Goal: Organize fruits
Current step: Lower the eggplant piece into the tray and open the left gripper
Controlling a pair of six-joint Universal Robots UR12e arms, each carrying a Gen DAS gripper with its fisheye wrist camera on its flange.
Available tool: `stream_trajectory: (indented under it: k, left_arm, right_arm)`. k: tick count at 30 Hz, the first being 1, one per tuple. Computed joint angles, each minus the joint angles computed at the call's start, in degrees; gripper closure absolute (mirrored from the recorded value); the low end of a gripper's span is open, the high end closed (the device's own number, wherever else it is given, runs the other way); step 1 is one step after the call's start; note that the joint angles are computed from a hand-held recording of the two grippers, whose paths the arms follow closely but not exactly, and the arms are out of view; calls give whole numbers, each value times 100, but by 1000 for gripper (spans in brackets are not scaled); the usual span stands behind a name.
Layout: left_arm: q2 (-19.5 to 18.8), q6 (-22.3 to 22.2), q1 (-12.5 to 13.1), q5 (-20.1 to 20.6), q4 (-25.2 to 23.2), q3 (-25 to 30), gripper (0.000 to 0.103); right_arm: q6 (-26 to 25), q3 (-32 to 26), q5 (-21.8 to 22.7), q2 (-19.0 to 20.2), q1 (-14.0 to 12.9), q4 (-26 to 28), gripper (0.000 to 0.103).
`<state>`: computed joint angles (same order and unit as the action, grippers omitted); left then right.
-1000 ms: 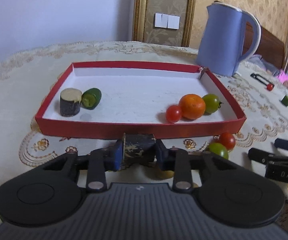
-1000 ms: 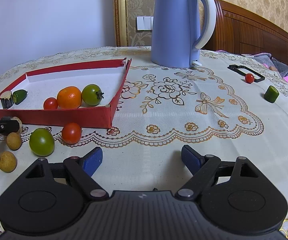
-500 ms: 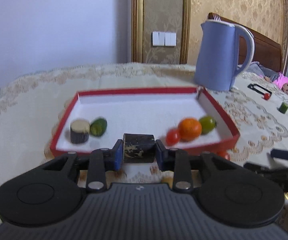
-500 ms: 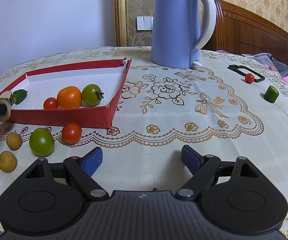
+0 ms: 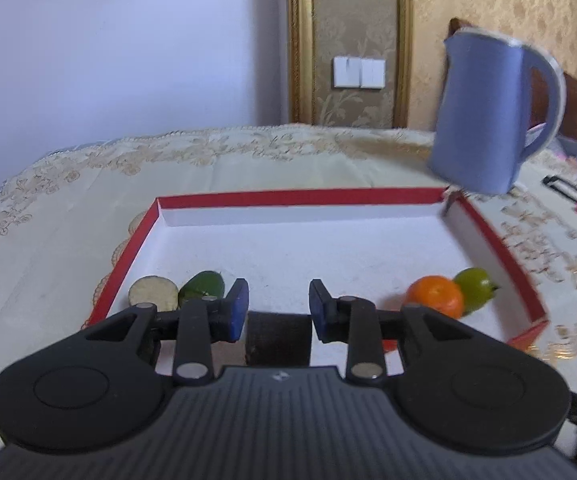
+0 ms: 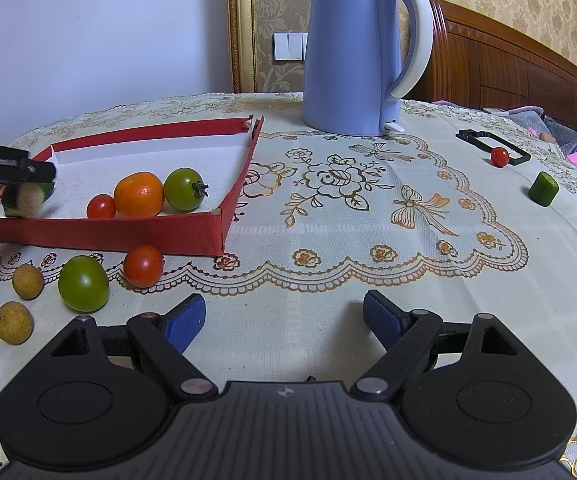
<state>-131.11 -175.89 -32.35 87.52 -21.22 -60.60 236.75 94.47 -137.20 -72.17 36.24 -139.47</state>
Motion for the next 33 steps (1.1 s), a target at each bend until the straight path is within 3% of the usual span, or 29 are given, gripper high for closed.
stream_trajectory:
  k: [7, 15, 19, 23, 26, 29, 31, 33]
  left_arm:
    - [-141, -116, 12, 63, -181, 184, 79]
    - [-25, -19, -27, 330, 24, -12, 78]
    - [115, -27, -19, 418, 190, -233, 72]
    - [268, -49, -9, 559, 473, -515, 53]
    - [392, 41, 2, 792, 728, -782, 52]
    - [550, -166, 102, 665, 649, -1010, 52]
    - [628, -301, 176, 560, 637, -1145, 52]
    - [668, -361, 223, 553, 617, -1235, 52]
  right_arm:
    - [0, -1, 0, 0, 0, 3, 17]
    - [1, 1, 1, -2, 1, 4, 17]
    - [1, -1, 1, -2, 1, 6, 17]
    - [1, -2, 2, -3, 1, 10, 17]
    - [-1, 18, 6, -11, 0, -49, 16]
    - [-100, 162, -170, -21, 51, -605, 16]
    - [-493, 270, -402, 31, 150, -1362, 16]
    - [-865, 231, -252, 77, 198, -1642, 16]
